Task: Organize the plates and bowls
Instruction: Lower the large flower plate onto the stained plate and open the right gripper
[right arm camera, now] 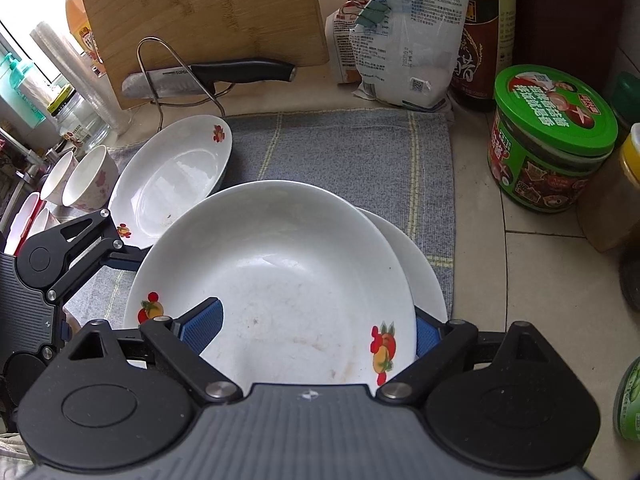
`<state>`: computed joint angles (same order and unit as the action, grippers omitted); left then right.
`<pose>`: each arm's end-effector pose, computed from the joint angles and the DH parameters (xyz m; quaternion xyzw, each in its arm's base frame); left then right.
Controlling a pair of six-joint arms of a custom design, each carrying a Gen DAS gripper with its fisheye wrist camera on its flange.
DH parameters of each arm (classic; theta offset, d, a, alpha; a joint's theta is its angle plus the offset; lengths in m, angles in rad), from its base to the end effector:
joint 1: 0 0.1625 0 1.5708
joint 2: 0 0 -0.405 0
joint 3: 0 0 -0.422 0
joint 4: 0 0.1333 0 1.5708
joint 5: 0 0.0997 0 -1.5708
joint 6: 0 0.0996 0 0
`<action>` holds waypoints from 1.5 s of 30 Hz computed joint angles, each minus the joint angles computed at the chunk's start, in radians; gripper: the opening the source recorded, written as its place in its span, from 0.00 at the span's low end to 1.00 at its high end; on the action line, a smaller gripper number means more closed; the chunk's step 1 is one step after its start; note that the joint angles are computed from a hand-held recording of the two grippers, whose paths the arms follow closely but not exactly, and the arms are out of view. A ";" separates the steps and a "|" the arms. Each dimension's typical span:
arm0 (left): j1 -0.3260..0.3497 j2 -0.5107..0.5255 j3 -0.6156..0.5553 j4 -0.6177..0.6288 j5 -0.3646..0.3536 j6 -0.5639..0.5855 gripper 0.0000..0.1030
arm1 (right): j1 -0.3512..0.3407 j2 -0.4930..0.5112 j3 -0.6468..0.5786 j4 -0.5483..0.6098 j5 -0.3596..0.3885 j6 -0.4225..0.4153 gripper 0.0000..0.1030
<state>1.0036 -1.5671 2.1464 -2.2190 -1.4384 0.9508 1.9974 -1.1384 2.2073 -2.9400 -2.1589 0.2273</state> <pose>-0.1241 -0.4674 0.2448 0.6846 0.7251 -0.0211 0.0714 0.2748 -0.4161 0.1106 0.0510 -0.9459 0.2276 0.2254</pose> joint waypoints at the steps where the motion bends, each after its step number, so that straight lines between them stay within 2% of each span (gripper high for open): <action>1: -0.001 0.002 0.000 0.000 0.003 -0.003 0.98 | -0.003 0.000 0.002 -0.002 0.002 -0.004 0.94; 15: -0.009 0.014 -0.002 0.009 0.030 -0.045 0.98 | -0.027 0.005 0.005 -0.002 0.015 -0.014 0.94; 45: -0.002 0.018 -0.004 0.007 0.046 -0.019 0.97 | -0.017 -0.034 0.031 0.018 0.013 -0.001 0.95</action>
<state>1.0011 -1.5490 2.1422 -2.2121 -1.3921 0.9322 1.9806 -1.1720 2.2381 -2.9219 -2.1454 0.2263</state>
